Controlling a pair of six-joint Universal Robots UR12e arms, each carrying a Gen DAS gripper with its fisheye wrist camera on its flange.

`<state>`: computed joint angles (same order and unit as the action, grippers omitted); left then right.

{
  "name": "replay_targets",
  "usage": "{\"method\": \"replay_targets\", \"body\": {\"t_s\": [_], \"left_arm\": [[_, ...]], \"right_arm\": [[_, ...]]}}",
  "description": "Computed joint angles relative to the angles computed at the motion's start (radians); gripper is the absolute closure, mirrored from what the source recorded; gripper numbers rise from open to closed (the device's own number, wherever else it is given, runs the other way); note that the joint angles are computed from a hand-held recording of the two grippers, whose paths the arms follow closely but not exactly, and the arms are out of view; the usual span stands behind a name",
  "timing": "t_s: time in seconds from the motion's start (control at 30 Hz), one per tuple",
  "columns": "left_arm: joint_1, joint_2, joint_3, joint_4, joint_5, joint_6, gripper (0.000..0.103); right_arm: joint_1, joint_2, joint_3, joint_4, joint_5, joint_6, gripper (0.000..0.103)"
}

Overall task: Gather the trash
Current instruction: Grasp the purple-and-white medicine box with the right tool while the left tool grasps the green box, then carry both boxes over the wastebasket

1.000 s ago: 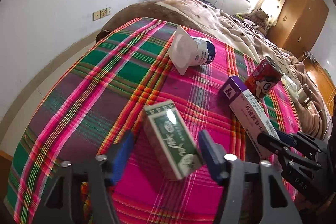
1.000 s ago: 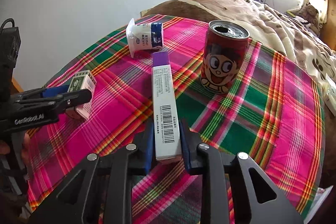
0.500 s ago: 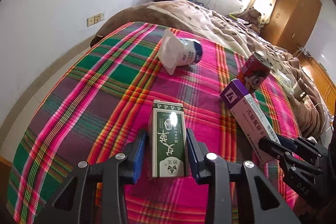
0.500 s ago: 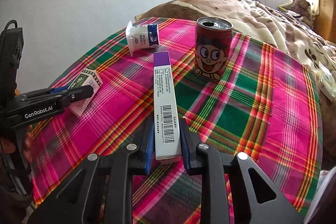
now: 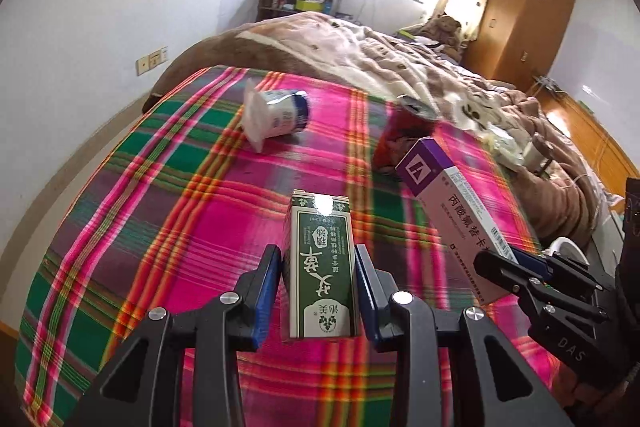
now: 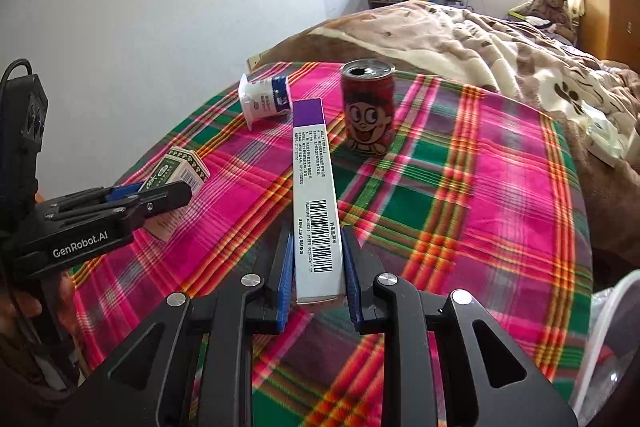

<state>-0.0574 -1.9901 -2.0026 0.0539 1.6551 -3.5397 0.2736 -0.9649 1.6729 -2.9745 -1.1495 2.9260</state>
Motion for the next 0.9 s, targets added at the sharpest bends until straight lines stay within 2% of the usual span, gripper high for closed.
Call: {"method": "replay_targets", "body": {"t_s": [0.13, 0.47, 0.9], "left_arm": [[-0.026, 0.006, 0.005, 0.016, 0.026, 0.024, 0.066], [-0.077, 0.012, 0.026, 0.053, 0.0, 0.074, 0.066], [-0.153, -0.017, 0.088, 0.054, -0.043, 0.128, 0.066]], "right_arm": [[-0.016, -0.021, 0.034, -0.046, 0.004, 0.033, 0.08], [-0.05, -0.061, 0.104, -0.154, -0.02, 0.091, 0.08], [-0.111, -0.105, 0.187, -0.234, -0.065, 0.157, 0.08]]}}
